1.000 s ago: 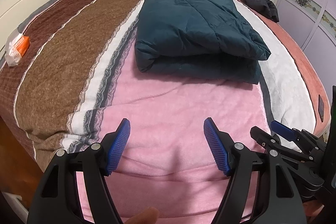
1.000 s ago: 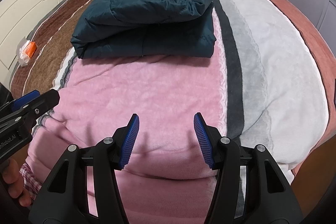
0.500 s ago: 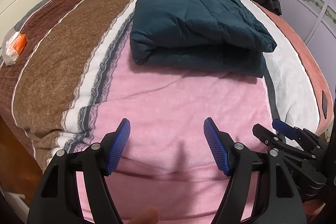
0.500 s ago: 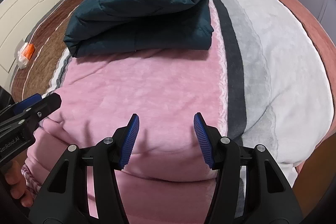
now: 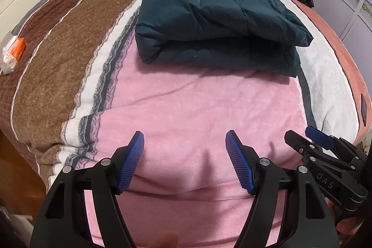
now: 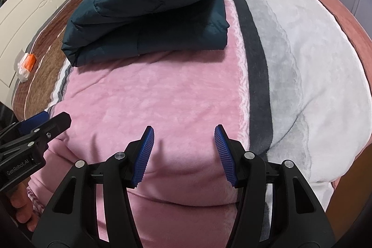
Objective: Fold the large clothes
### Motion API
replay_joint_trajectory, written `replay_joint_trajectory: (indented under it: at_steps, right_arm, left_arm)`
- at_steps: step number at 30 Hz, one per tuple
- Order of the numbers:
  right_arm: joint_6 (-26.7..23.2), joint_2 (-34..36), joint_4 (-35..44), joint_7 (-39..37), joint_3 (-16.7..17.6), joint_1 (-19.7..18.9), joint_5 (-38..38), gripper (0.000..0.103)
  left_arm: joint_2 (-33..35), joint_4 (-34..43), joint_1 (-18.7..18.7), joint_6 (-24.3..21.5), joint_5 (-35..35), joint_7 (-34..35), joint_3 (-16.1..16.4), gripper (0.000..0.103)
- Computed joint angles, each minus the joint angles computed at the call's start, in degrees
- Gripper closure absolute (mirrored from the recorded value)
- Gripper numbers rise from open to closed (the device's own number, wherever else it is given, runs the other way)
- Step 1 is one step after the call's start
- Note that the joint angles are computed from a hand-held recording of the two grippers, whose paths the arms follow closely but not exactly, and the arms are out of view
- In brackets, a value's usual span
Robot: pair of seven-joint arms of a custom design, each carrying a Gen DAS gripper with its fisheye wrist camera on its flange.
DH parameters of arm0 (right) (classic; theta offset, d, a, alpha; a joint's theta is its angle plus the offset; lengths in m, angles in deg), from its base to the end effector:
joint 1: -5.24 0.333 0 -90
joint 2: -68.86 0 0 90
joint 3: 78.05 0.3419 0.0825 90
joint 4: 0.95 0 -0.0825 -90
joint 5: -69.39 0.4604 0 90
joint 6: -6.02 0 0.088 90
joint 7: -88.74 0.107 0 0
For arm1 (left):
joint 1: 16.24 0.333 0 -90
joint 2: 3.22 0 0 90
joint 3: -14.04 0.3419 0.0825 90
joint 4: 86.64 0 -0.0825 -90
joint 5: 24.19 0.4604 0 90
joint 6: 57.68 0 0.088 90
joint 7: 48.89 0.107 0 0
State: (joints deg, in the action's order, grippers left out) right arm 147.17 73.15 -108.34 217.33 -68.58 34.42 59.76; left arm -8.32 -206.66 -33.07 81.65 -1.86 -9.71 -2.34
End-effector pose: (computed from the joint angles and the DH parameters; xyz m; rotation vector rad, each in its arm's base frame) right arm 0.5445 0.4323 0.5252 -1.9535 1.7663 -0.2444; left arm 0.5251 -0.3465 0.4986 -1.9878 1.8727 -0.5525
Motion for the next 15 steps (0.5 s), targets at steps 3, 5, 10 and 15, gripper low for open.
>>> replay_joint_trajectory:
  at_steps: [3, 5, 10, 15]
  right_arm:
    - [0.2, 0.1, 0.0, -0.2, 0.0, -0.1, 0.4, 0.049]
    - [0.2, 0.2, 0.0, -0.3, 0.0, -0.1, 0.7, 0.049]
    - [0.4, 0.3, -0.1, -0.1, -0.2, -0.2, 0.8, 0.049]
    - [1.1, 0.2, -0.2, 1.6, -0.7, -0.6, -0.5, 0.049]
  left_arm:
    - [0.4, 0.4, 0.0, -0.3, 0.0, 0.2, 0.0, 0.033]
    - [0.7, 0.6, -0.1, -0.5, -0.1, 0.3, 0.0, 0.033]
    - [1.2, 0.9, -0.2, -0.5, -0.3, 0.7, 0.3, 0.033]
    - [1.5, 1.0, 0.1, -0.5, -0.6, 0.4, 0.6, 0.033]
